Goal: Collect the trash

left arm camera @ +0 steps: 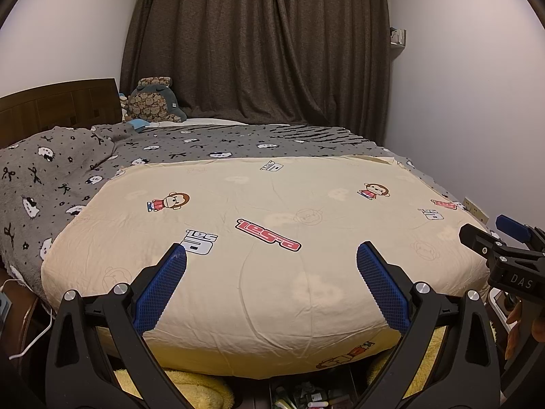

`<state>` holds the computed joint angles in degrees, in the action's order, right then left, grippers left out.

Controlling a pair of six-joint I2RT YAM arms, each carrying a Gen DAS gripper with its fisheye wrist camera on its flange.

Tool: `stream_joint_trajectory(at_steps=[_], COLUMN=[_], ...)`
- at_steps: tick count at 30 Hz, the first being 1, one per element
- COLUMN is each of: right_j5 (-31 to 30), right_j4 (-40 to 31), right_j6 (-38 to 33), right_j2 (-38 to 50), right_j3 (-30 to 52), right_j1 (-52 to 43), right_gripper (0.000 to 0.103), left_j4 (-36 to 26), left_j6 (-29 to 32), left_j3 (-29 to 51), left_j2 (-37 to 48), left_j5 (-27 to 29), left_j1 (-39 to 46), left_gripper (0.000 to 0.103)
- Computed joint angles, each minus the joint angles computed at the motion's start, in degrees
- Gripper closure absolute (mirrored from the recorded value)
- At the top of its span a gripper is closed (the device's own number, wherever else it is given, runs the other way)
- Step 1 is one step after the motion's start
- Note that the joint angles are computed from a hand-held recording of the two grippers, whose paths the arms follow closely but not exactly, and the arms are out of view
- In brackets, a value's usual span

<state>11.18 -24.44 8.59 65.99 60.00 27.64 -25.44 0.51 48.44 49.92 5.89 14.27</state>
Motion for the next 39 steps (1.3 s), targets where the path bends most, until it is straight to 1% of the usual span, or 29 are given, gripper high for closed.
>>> stream_joint_trajectory(at_steps=[12,21,39], right_j5=[0.3,0.5,0.2], right_j4=[-0.2,-0.3,-0.2], right_j6=[0.2,0.2,-0.1], right_j2=[0.0,0.0,0.5], right_j3=[0.1,0.2,0.6], right_j1=[0.2,0.3,-0.2], right_gripper=[0.003,0.003,0.003], left_j4=[-0.1,-0.5,0.2], left_j6=[0.0,-0.3,-0.2], left_j3=[0.1,0.7,0.9], left_j2=[0.0,0.0,0.6], left_j5=[0.0,-1.2,-1.4], left_j1=[0.2,-0.6,-0.6], left_gripper=[0.008,0.008,0.008])
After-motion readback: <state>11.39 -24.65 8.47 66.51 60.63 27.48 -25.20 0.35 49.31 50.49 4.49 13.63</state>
